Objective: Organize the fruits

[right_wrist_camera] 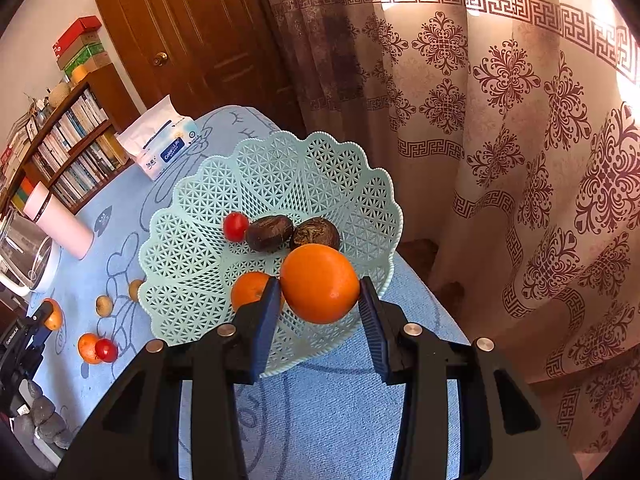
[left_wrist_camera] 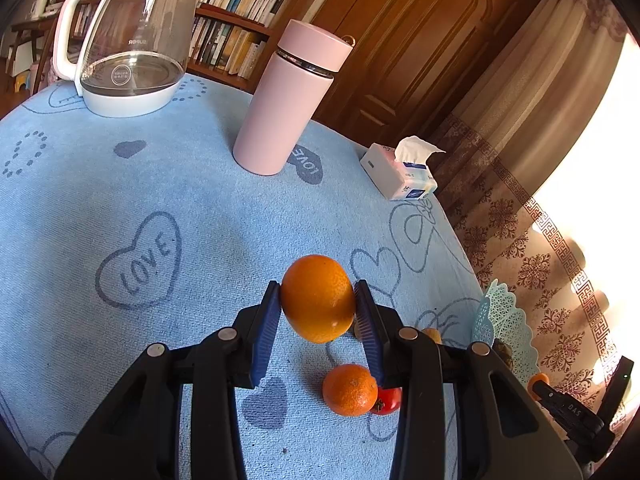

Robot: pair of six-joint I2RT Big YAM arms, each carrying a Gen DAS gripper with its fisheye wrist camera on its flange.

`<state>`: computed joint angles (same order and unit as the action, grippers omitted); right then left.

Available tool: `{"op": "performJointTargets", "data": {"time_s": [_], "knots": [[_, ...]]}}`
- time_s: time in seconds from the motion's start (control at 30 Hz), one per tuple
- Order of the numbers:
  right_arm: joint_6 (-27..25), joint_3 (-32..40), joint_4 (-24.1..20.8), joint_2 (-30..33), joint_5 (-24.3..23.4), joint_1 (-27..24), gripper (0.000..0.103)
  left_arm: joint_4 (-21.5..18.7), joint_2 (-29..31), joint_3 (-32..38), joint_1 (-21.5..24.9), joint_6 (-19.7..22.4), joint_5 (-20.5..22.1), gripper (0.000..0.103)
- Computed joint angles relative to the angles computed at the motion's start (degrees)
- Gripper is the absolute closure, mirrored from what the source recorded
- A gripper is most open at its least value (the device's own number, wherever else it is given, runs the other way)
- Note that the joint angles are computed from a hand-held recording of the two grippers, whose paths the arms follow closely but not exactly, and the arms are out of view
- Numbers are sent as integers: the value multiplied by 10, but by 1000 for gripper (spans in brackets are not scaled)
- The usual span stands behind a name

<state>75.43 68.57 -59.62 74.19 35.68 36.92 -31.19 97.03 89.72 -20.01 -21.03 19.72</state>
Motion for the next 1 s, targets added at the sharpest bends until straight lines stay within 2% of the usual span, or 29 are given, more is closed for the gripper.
{"op": "performJointTargets", "data": {"time_s": [0.43,0.63,0.8,1.0], "knots": [[15,0,-6,-14,44,20,62,1,1,-1,-3,6,0,65],[47,-9,-32,-21,83,40,62,4,0,-2,-6,15,-2,65],[75,-33,-44,-33,94,54,61,14,-3,-6,-10,25,-5,65],[102,-81,-7,-64,93,72,61,23,-12,-17,-26,50,-24,65]]}}
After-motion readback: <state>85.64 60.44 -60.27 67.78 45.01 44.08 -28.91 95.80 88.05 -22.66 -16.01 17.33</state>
